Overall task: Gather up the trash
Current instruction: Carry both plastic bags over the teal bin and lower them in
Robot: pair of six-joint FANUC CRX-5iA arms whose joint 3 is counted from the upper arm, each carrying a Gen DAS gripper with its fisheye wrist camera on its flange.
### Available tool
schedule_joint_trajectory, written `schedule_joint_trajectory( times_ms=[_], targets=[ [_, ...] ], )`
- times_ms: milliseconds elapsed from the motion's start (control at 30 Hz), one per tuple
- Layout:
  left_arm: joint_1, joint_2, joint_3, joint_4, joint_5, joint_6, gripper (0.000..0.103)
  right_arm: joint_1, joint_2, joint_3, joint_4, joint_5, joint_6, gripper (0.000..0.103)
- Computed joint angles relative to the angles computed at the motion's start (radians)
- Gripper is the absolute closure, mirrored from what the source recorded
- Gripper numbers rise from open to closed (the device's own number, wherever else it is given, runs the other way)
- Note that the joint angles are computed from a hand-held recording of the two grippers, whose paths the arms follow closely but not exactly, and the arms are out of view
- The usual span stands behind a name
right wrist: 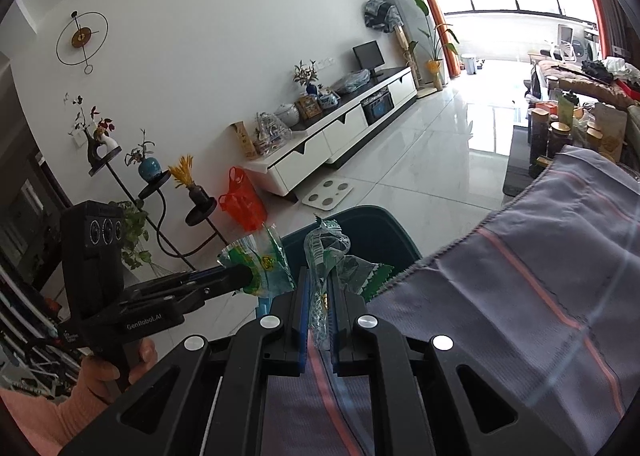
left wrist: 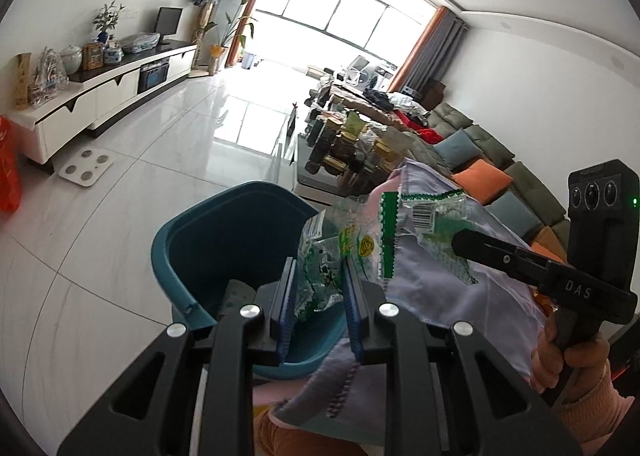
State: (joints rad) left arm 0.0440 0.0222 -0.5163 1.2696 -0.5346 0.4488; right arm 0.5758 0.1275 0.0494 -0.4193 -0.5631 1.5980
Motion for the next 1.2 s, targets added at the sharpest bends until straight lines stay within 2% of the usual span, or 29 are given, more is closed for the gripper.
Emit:
schedule_joint_trajectory(
  times_ms=[633,733,833,900,1033,1200],
  targets=[
    [0.024,0.08,0.066,-0.158,0.026,0.174,0.079,0.002,0.179,0.185,0.001,-0.138,-0.046,0.093],
    [0.024,0.09,0.072,-0.168,0.027,0.19,0.079,-0.002,0.197,0.21,-0.007,-0.162,-0.057,0.089],
    [0.021,0.103,0.081,-0.18,0.026,0.212,0.073,-0.011,0.205,0.225,-0.017,-0.177,-0.062,0.086],
    [0.019,0.112,0.091,-0.194,0.022,0.233,0.072,-0.016,0.211,0.23,-0.018,-0.185,-0.072,0.078],
    [0.02,0.12,0.096,-0.202,0.022,0.249,0.069,-0.024,0.215,0.236,-0.03,-0.193,-0.08,0.076],
    [0.006,0.098,0.062,-0.129,0.038,0.188,0.068,-0.028,0.198,0.216,-0.032,-0.178,-0.08,0.072]
  ],
)
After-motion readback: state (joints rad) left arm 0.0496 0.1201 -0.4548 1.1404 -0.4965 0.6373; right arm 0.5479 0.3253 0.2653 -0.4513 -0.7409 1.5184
